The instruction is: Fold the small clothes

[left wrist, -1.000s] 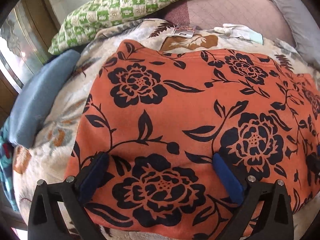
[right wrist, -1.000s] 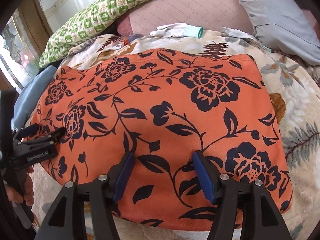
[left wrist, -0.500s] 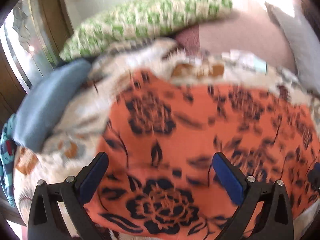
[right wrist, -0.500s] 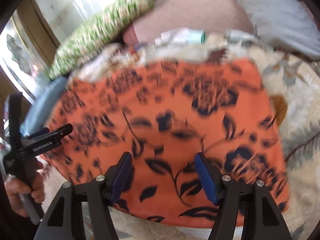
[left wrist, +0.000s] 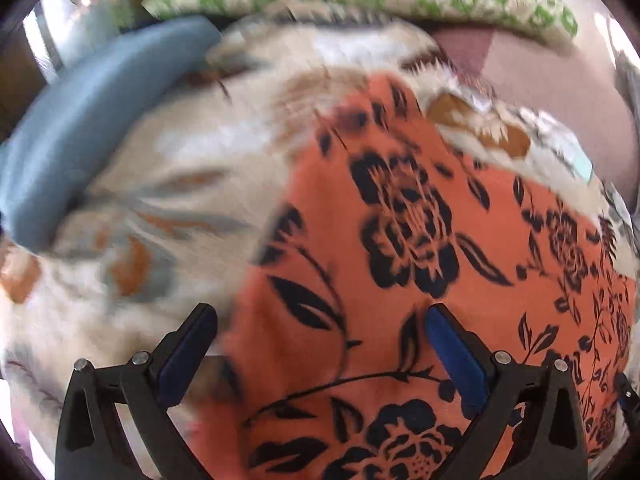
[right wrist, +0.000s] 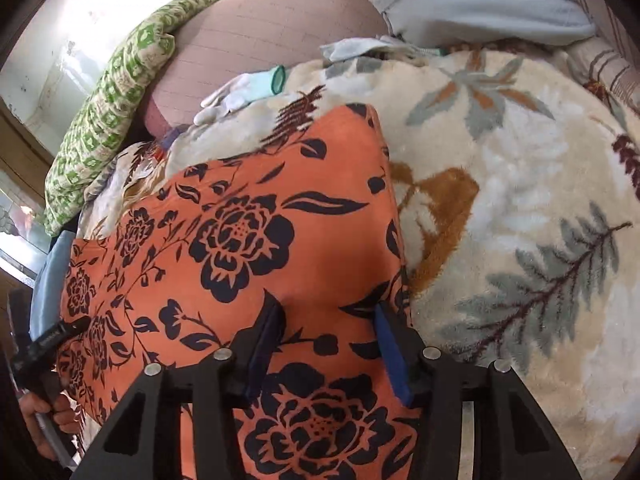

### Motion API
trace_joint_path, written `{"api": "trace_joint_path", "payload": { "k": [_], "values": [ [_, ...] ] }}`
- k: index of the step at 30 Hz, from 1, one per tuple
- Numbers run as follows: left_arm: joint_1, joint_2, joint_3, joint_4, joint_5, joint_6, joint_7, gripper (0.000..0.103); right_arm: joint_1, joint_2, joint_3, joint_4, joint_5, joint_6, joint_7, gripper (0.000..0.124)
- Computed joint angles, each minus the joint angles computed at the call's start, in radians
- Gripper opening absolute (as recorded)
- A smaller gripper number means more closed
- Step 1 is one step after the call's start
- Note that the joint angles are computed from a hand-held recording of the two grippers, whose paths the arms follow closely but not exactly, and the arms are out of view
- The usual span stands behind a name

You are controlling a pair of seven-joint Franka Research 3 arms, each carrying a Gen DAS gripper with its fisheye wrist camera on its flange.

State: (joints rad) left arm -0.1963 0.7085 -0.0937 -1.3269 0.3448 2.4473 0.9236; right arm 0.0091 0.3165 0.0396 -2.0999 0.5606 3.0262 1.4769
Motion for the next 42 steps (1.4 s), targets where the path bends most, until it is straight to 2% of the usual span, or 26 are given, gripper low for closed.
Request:
{"api": "trace_joint_path", "payload": {
  "k": [1, 4, 7, 8, 9, 14, 17, 20, 22, 26, 29, 35, 40, 42],
  "values": [
    [-0.014, -0.032, 0.024, -0.041, 0.032, 0.035, -0.028, 0.103, 0.005, -0.01, 0.001, -0.014, 0.0, 0.02, -0.002, 0.053],
    [0.01, -0.103, 0.033, -0.129, 0.056, 0.102, -0.053, 0.103, -0.073, -0.053, 0.102, -0.054, 0.12, 0.073, -0.109, 0.053],
    [0.065, -0.129, 0.008, -0.171, 0.004, 0.091, -0.036, 0.103, -0.203, -0.084, 0.251, -0.069, 0.381, 0.104, -0.316, 0.053],
    [0.078, -0.138, 0.001, -0.187, -0.015, 0.075, -0.031, 0.103, -0.232, -0.091, 0.282, -0.068, 0.466, 0.101, -0.379, 0.053],
    [0.101, -0.137, -0.015, -0.19, -0.045, 0.061, -0.006, 0.103, -0.233, -0.099, 0.282, -0.072, 0.504, 0.096, -0.399, 0.053],
    [0.236, -0.17, -0.134, -0.28, -0.262, 0.129, 0.209, 0.103, -0.199, -0.114, 0.219, -0.067, 0.546, 0.012, -0.427, 0.053],
    [0.242, -0.157, -0.138, -0.282, -0.304, 0.138, 0.294, 0.103, -0.185, -0.114, 0.198, -0.055, 0.621, -0.024, -0.475, 0.054],
    [0.252, -0.143, -0.148, -0.264, -0.357, 0.109, 0.354, 0.103, -0.128, -0.108, 0.138, -0.056, 0.545, -0.032, -0.396, 0.054],
    [0.253, -0.154, -0.148, -0.274, -0.383, 0.118, 0.369, 0.103, -0.094, -0.108, 0.099, -0.057, 0.509, -0.043, -0.355, 0.054],
    [0.298, -0.206, -0.195, -0.345, -0.498, 0.157, 0.46, 0.103, -0.052, -0.113, 0.054, -0.058, 0.521, -0.059, -0.375, 0.054],
    [0.283, -0.234, -0.183, -0.38, -0.515, 0.137, 0.482, 0.103, -0.045, -0.123, 0.035, -0.061, 0.562, -0.078, -0.407, 0.054],
    [0.247, -0.266, -0.156, -0.43, -0.526, 0.097, 0.481, 0.103, -0.046, -0.188, -0.008, -0.115, 0.703, -0.196, -0.494, 0.055],
    [0.211, -0.263, -0.131, -0.45, -0.474, 0.15, 0.46, 0.103, -0.035, -0.262, -0.056, -0.193, 0.879, -0.279, -0.578, 0.061],
    [0.216, -0.27, -0.141, -0.466, -0.475, 0.176, 0.474, 0.097, -0.03, -0.283, -0.074, -0.226, 0.902, -0.307, -0.569, 0.061]
  ]
}}
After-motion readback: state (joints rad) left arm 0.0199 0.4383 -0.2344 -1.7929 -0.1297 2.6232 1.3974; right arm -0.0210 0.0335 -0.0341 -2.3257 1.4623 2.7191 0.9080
